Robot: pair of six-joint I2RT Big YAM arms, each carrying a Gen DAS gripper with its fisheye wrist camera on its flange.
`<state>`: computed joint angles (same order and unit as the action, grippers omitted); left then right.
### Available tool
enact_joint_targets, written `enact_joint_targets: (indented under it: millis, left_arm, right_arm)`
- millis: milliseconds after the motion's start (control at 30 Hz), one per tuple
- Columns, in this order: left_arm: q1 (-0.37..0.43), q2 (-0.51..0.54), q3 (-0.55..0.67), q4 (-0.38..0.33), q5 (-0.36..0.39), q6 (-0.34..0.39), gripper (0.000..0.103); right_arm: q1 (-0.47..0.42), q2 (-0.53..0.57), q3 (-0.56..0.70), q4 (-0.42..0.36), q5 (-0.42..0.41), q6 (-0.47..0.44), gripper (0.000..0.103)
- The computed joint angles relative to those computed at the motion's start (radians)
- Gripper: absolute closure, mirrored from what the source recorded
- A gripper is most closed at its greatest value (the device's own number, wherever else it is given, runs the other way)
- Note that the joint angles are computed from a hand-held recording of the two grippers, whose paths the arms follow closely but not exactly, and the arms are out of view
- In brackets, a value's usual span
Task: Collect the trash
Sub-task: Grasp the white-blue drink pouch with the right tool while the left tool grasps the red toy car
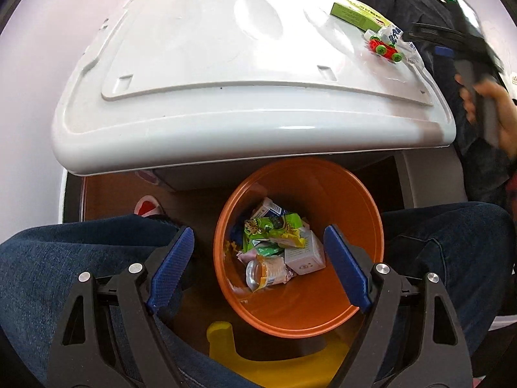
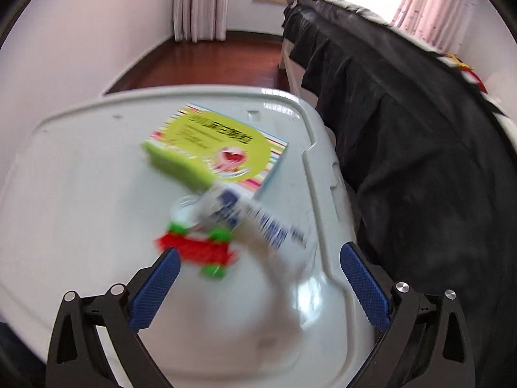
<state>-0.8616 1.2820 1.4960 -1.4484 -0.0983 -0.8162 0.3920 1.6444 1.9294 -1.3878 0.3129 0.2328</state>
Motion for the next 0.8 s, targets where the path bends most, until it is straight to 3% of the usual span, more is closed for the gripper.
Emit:
enact_joint_targets:
  millis: [67,167,200,233,300,567,700,800]
  left_arm:
    - [0.003,0.008,0.005,0.001,0.007,0.004,0.022]
    - [0.008,0.024,0.016,0.004,0.018,0.011,0.022]
    - [0.008,0.028,0.019,0.004,0.021,0.013,0.022]
    - [0.008,0.032,0.024,0.003,0.023,0.015,0.022]
    - [0.008,0.042,0.038,0.008,0.024,0.02,0.022]
    - [0.012,0.097,0.103,0.03,0.044,0.044,0.022]
    - [0.029,0.144,0.159,0.05,0.073,0.049,0.022]
    - [0.051,0.203,0.221,0.086,0.139,0.035,0.022]
  right_arm:
    - [-0.031,0.035,0.03,-0.013,-0.051,-0.009,0.006]
    - [-0.057,0.084,0.074,-0.056,-0.084,-0.017,0.029]
    - [-0.068,0.091,0.079,-0.067,-0.128,-0.015,0.051]
    - [-0.077,0.088,0.078,-0.069,-0.173,-0.004,0.08]
    - [-0.085,0.075,0.077,-0.079,-0.218,0.017,0.093]
    - [-0.061,-0.099,-0.063,-0.018,-0.252,0.017,0.097]
    - [-0.031,-0.211,-0.16,0.006,-0.179,0.071,0.097]
    - [0.012,-0.307,-0.251,0.027,-0.126,0.104,0.097]
